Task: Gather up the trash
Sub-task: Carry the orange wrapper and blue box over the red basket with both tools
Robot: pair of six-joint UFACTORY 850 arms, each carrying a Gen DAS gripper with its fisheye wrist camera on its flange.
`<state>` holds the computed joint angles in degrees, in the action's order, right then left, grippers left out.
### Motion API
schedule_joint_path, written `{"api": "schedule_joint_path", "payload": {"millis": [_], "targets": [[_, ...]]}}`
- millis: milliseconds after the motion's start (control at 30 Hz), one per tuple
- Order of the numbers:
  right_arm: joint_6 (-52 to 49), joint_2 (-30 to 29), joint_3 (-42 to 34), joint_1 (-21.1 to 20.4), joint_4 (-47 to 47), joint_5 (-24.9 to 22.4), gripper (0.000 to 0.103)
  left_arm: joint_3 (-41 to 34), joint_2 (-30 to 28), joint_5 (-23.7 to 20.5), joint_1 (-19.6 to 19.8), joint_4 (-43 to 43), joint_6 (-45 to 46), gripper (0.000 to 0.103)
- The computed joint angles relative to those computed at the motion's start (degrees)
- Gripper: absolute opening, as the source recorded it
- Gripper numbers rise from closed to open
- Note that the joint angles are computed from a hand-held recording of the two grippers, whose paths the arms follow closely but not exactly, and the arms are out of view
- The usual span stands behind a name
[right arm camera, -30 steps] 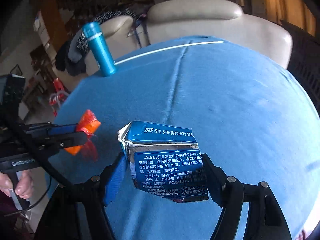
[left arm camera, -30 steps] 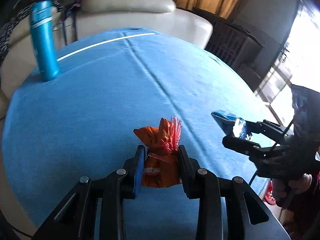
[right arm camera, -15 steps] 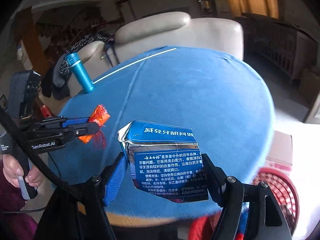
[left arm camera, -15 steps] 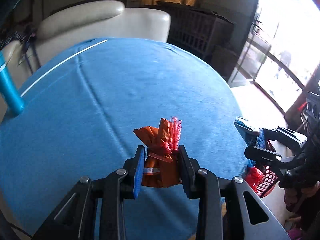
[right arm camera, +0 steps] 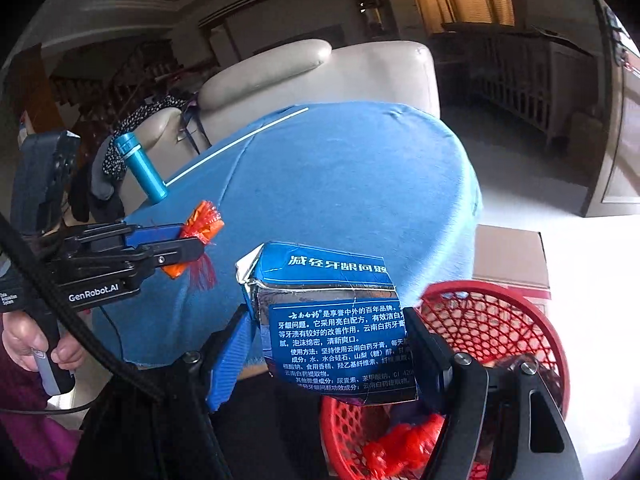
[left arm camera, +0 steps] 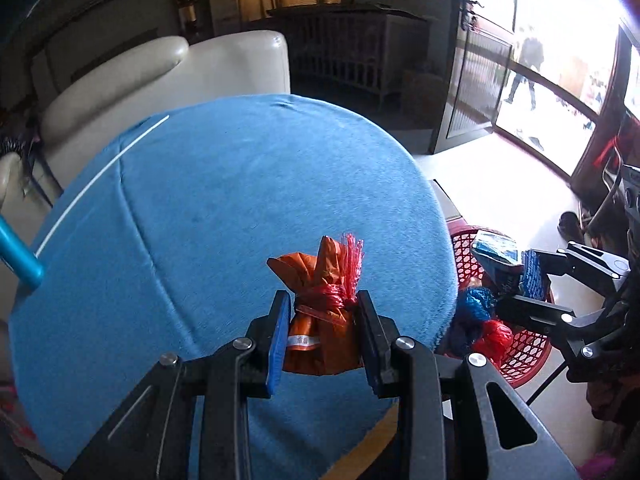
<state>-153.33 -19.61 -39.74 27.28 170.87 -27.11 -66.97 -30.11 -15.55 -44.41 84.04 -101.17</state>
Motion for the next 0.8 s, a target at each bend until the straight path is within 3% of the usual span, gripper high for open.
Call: {"api": "schedule_joint_path", "payload": {"millis": [367,800], "targets": [[0.1,3.2,5.4,-2.1,1.8,-2.6,0.075,-4.4,-2.3,-2.0,-3.1,-7.7,10.7,0.034],[1.7,4.7,8.3,-4.1,2.8,-3.2,0.075,-8.1,-4.7,-2.3,-4.9,-10.3,17.2,0.034]]}}
